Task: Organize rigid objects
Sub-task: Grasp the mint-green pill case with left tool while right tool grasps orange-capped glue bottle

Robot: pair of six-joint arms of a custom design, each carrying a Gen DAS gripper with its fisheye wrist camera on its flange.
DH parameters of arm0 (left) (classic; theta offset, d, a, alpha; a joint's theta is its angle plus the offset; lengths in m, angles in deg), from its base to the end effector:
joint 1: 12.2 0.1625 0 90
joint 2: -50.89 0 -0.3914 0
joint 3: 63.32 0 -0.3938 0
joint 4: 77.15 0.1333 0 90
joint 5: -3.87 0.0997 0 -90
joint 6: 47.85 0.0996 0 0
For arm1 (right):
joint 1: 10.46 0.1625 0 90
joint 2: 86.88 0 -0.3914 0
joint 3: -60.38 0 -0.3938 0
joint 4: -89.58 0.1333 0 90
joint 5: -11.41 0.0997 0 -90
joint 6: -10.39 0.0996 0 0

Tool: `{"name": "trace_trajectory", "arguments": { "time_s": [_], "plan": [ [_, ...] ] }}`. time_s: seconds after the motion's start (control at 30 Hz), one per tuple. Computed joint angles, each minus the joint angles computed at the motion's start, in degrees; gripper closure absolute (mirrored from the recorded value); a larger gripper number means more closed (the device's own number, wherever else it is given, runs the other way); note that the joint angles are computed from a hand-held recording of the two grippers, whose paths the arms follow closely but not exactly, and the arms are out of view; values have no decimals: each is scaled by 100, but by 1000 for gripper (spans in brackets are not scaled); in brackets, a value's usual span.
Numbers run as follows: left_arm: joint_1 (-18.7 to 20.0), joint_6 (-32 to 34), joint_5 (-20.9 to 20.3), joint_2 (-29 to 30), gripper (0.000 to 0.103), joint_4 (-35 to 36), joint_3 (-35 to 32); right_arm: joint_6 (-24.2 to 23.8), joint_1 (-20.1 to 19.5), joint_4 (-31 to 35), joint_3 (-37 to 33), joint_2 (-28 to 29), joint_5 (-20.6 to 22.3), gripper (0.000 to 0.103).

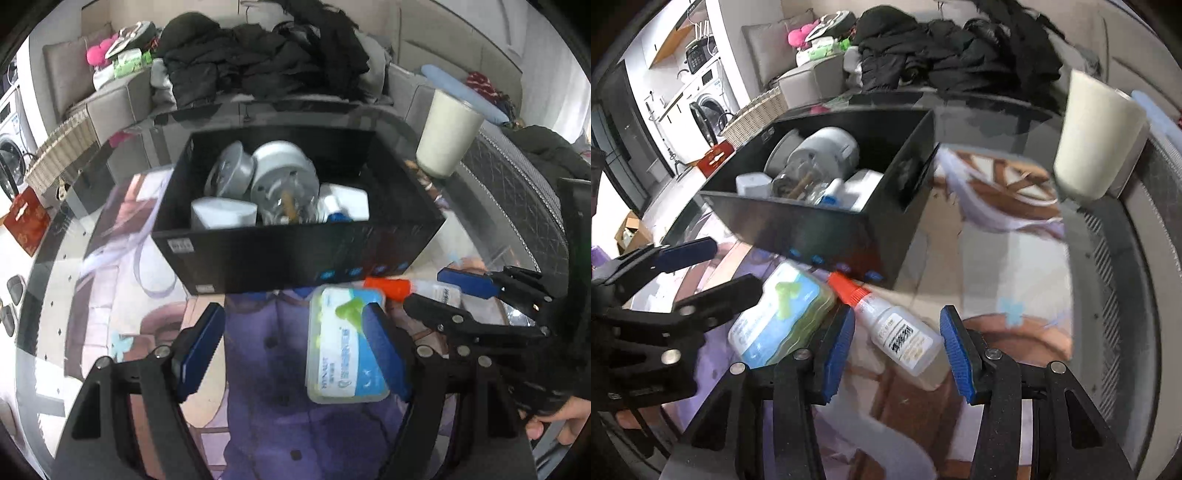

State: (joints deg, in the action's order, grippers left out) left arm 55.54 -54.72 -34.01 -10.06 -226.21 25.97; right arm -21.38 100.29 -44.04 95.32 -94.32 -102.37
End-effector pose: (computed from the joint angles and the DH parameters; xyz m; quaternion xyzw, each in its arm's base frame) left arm -0.0515 -0.6852 0.3161 0.0007 0.8740 -0.3368 0.3502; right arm 0.3913 -0.7698 -0.0285 0.4028 -0.8817 0.1170 0.2162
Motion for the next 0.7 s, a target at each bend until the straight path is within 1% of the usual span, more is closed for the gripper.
{"name": "trace_trajectory", "arguments": {
  "time_s": [0.03, 0.07, 0.1, 0.13, 0.17, 0.2, 0.33, 0.43, 0.5, 0.57, 0.7],
  "plan": [
    [22, -38, -49, 2, 26, 107, -22, 11, -5, 91, 31, -17, 25, 61],
    [25, -37, 4, 22, 26, 221, -43, 23, -6, 129, 114, -57, 55, 62],
    [18, -14, 76, 47, 26, 258, -44, -5, 13, 58, 190, -83, 54, 67],
    [17, -19, 93, 58, 26, 263, -36, 26, 16, 129, 231, -117, 99, 75],
    [23, -35, 46, 59, 26, 297, -37, 136, 14, 321, 232, -144, 174, 80],
    [24, -28, 18, 57, 26, 332, -31, 176, 18, 363, 266, -168, 180, 81],
    [21, 28, -10, 44, 26, 323, 5, 181, 48, 130, 646, -341, 96, 82],
    [-4, 167, 37, 59, 26, 146, 73, 70, 57, -187, 964, -471, 8, 82],
    [-20, 269, 47, 96, 27, 87, 50, 45, 56, -228, 893, -429, -57, 82],
    [-8, 191, -125, 62, 26, 215, 53, 52, 51, -271, 936, -467, -119, 82],
    [-43, 415, -84, 165, 27, 64, 9, 55, 34, -365, 990, -505, -201, 82]
  ]
}}
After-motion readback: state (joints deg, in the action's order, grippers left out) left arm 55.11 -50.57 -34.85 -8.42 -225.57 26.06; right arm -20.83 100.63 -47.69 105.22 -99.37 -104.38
